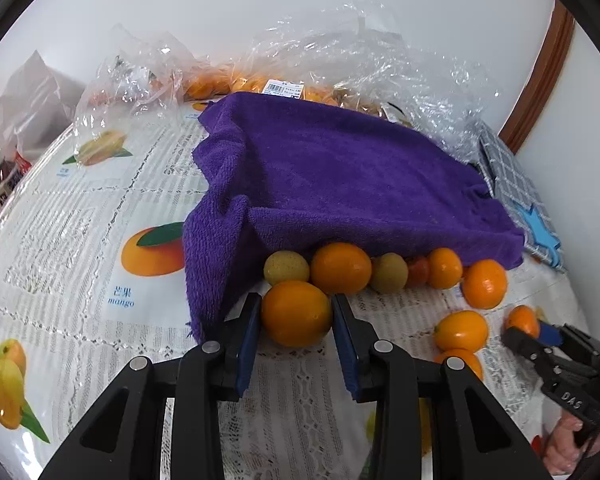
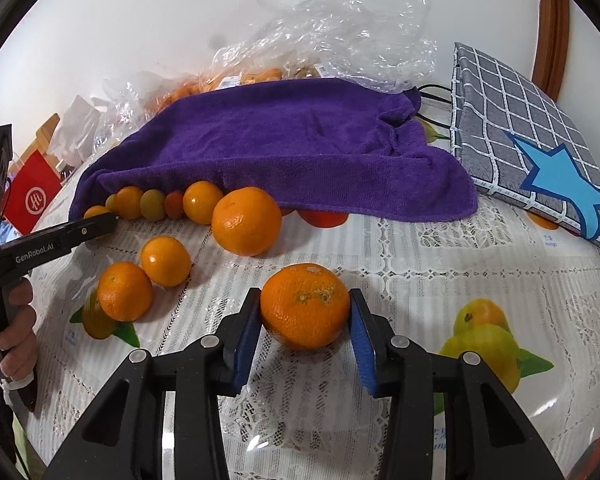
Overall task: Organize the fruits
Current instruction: 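Grasp a small orange with the left gripper while the right gripper lifts the large orange, then carry both held oranges up over the purple towel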
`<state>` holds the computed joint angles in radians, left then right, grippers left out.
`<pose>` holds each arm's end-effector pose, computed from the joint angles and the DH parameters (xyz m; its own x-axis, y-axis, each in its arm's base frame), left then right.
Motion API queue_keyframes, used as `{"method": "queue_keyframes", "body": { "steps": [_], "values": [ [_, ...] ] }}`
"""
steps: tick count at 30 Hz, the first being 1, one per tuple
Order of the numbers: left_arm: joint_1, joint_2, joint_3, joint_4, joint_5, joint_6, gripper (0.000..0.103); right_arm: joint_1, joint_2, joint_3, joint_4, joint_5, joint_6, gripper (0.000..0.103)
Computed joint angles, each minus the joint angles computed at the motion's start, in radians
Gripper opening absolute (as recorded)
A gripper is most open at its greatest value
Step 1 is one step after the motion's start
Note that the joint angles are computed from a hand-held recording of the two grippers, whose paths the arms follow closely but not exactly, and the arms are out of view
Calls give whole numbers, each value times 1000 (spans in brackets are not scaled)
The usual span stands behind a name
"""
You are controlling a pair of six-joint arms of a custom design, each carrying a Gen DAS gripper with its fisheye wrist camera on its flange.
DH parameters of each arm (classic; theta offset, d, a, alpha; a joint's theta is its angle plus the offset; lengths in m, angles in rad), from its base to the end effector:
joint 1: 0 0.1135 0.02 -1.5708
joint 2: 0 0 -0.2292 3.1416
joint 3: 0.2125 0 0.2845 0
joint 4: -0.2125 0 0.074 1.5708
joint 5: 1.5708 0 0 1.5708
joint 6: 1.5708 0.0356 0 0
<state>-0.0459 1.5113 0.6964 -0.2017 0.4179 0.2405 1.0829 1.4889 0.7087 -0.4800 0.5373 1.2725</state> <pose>0.2959 -0.0281 0.0905 -0.7642 0.2530 -0.5933 0.4503 0.8679 -0.2098 0.1441 0.2327 0.0894 -0.7864 0.2698 -0.5556 0.2252 0.9629 0.1489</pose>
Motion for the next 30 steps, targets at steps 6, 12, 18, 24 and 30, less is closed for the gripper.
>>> {"method": "queue_keyframes", "body": {
  "steps": [6,12,18,24,30],
  "values": [
    [31,-93,-43,-40,11,36,33,21,-6,1,-14,14,50,42],
    [57,-201,-73,-87,8,29,33,30,-22,15,-59,23,74,42],
    [77,-293,-57,-127,0,18,33,9,-76,39,-136,57,52,42],
    [73,-301,7,-146,4,-20,33,-26,-158,75,-199,108,-22,42],
    [86,-295,94,-141,37,-82,33,-83,-194,134,-242,142,-122,42]
  ]
}}
